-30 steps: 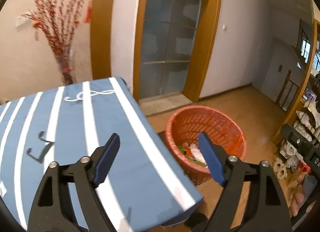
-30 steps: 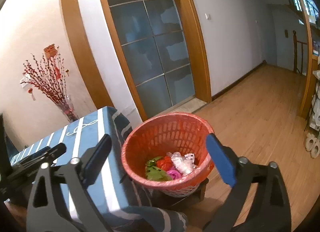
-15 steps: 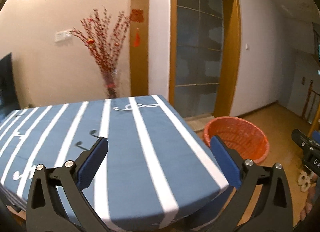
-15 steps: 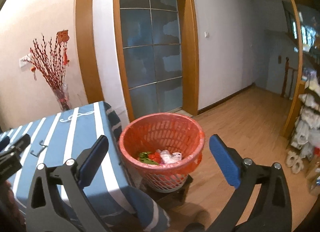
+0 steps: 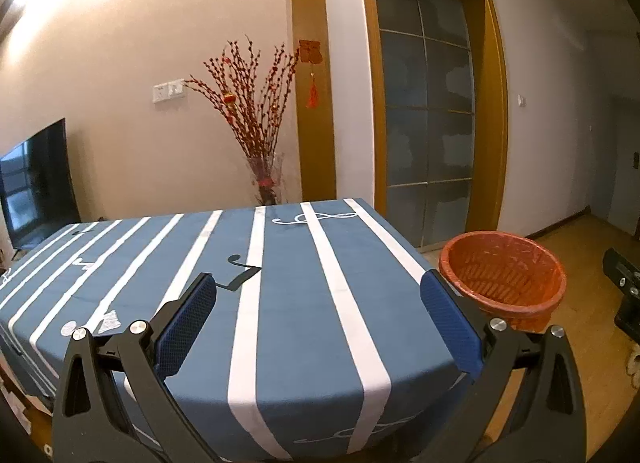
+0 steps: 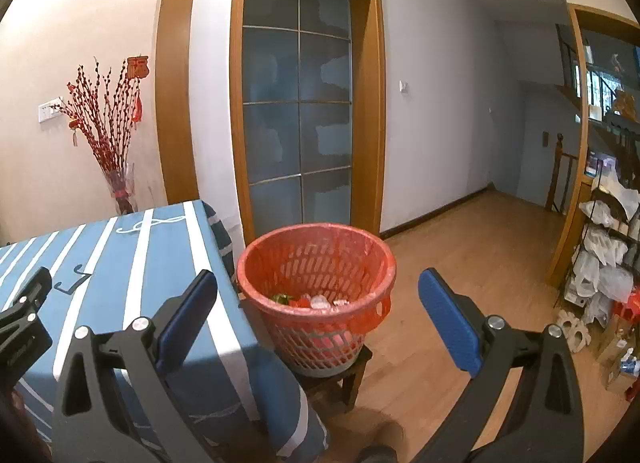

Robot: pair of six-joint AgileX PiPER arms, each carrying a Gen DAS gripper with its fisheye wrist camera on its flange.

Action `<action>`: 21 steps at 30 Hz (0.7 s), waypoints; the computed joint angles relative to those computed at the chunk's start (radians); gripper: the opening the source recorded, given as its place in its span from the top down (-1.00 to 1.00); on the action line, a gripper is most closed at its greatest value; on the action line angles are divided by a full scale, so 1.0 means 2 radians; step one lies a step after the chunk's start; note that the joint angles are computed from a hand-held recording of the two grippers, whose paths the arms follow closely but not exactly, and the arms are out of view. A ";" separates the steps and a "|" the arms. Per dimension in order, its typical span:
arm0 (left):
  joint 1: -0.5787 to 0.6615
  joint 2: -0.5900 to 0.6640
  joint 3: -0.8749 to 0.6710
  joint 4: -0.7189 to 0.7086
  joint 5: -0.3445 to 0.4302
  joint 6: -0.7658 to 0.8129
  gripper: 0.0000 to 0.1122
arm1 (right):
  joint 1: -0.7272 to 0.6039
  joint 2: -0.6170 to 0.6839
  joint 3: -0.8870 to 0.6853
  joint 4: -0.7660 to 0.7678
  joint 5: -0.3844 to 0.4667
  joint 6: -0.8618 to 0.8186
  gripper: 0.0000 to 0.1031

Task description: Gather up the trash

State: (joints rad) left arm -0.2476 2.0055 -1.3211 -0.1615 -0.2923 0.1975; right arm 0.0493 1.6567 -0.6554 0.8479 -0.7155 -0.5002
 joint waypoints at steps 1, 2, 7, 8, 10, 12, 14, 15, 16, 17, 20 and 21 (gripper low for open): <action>0.000 -0.002 0.006 0.002 -0.006 -0.001 -0.79 | 0.000 -0.001 0.003 0.001 0.002 0.001 -0.91; -0.001 -0.004 0.013 -0.002 -0.013 0.002 -0.79 | 0.002 0.001 0.003 0.005 0.001 0.000 -0.91; -0.005 -0.010 0.033 -0.018 -0.028 0.015 -0.79 | 0.022 0.008 0.014 0.023 -0.027 -0.007 -0.91; -0.005 -0.011 0.036 -0.015 -0.028 0.011 -0.79 | 0.025 0.009 0.016 0.026 -0.032 -0.009 -0.91; -0.004 -0.010 0.034 -0.016 -0.023 0.009 -0.79 | 0.030 0.012 0.016 0.032 -0.039 -0.014 -0.91; -0.004 -0.006 0.031 -0.019 -0.017 0.010 -0.79 | 0.030 0.013 0.015 0.032 -0.038 -0.015 -0.91; -0.004 -0.004 0.028 -0.030 -0.010 0.017 -0.79 | 0.029 0.016 0.013 0.035 -0.034 -0.016 -0.91; -0.004 -0.003 0.026 -0.033 -0.006 0.018 -0.79 | 0.029 0.017 0.011 0.039 -0.033 -0.018 -0.91; -0.004 -0.002 0.025 -0.038 -0.003 0.020 -0.79 | 0.029 0.018 0.008 0.041 -0.031 -0.021 -0.91; -0.003 -0.001 0.025 -0.041 -0.001 0.021 -0.79 | 0.028 0.020 0.007 0.043 -0.031 -0.021 -0.91; -0.002 0.000 0.024 -0.060 0.005 0.031 -0.79 | 0.030 0.025 0.003 0.050 -0.031 -0.025 -0.91; -0.001 0.000 0.024 -0.064 0.007 0.032 -0.79 | 0.030 0.027 0.002 0.054 -0.030 -0.027 -0.91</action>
